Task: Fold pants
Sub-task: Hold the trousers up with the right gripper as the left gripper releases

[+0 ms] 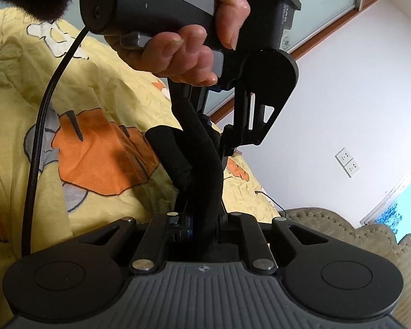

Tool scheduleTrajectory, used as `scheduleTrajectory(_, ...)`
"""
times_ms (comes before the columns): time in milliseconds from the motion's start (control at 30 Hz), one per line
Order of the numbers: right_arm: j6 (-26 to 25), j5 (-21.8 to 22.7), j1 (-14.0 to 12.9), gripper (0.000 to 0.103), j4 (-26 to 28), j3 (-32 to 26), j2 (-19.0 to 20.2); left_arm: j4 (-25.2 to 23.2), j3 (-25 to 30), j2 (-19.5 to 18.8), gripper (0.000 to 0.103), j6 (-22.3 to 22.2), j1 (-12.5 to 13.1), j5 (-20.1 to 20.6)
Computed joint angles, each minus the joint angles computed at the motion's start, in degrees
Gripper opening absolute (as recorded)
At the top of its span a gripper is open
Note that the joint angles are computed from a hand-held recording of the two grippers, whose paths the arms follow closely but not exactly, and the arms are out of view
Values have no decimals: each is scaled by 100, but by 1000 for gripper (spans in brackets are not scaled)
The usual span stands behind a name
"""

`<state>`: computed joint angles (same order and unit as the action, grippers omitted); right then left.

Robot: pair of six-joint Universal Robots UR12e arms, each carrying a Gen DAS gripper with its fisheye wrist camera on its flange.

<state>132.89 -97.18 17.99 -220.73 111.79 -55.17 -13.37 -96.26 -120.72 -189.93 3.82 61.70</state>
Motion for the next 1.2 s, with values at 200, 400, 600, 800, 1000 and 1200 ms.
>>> scheduleTrajectory(200,226,-182,0,13,-252,107,-91,245,20,118,12,150,-193,119)
scheduleTrajectory(400,443,-379,-101,13,-471,283,-209,161,153,171,12,371,-470,189)
scheduleTrajectory(600,724,-610,-223,13,-658,540,-373,34,284,188,12,613,-780,266)
scheduleTrajectory(800,1121,-804,-307,13,-779,613,-395,-122,433,182,12,869,-1068,329)
scheduleTrajectory(1000,1533,-1029,-405,13,-818,774,-495,-351,606,117,12,1120,-1353,322)
scheduleTrajectory(1200,2111,-1314,-585,13,-697,925,-614,-710,871,-54,11,1428,-1704,238)
